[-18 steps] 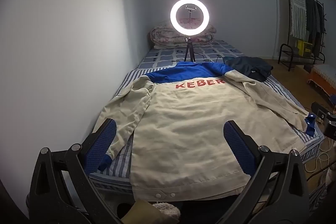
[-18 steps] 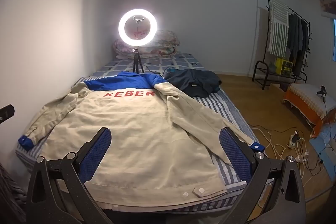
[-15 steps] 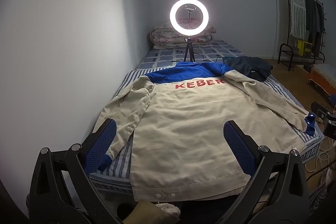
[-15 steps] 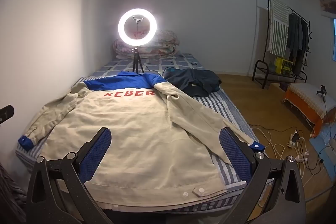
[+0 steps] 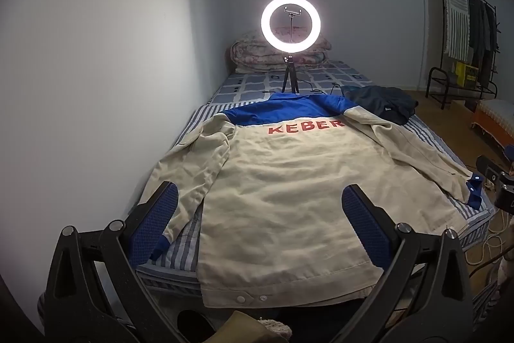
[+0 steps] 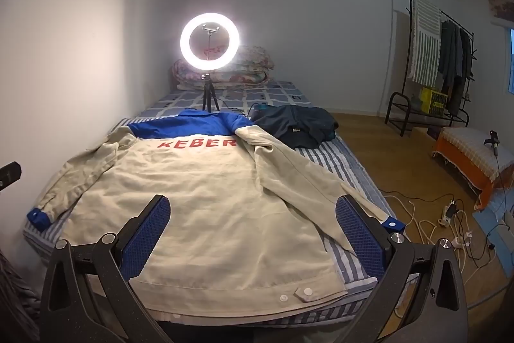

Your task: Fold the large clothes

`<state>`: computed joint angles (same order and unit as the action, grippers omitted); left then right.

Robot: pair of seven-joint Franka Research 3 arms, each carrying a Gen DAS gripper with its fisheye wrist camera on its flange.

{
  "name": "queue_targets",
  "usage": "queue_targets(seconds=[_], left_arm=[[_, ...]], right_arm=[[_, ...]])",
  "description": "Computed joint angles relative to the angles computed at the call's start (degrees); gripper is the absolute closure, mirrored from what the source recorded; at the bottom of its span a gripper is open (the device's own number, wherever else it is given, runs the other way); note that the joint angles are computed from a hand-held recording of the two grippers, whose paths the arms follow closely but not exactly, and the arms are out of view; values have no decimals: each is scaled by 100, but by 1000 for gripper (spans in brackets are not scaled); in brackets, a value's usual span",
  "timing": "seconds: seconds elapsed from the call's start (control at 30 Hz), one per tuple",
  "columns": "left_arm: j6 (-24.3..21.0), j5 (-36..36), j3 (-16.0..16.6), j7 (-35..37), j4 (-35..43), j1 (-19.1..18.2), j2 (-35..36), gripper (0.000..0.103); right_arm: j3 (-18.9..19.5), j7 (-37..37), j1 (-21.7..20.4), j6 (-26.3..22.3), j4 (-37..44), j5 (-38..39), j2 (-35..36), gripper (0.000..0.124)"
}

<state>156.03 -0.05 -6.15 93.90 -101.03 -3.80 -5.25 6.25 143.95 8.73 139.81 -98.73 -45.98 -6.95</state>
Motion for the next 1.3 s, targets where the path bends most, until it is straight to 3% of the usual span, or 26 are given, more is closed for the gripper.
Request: queue_targets(seconds=[1.3], left_arm=[[85, -47, 17, 66, -132, -1, -34, 0]], right_arm=[[-5, 45, 41, -19, 30, -96, 22, 21]])
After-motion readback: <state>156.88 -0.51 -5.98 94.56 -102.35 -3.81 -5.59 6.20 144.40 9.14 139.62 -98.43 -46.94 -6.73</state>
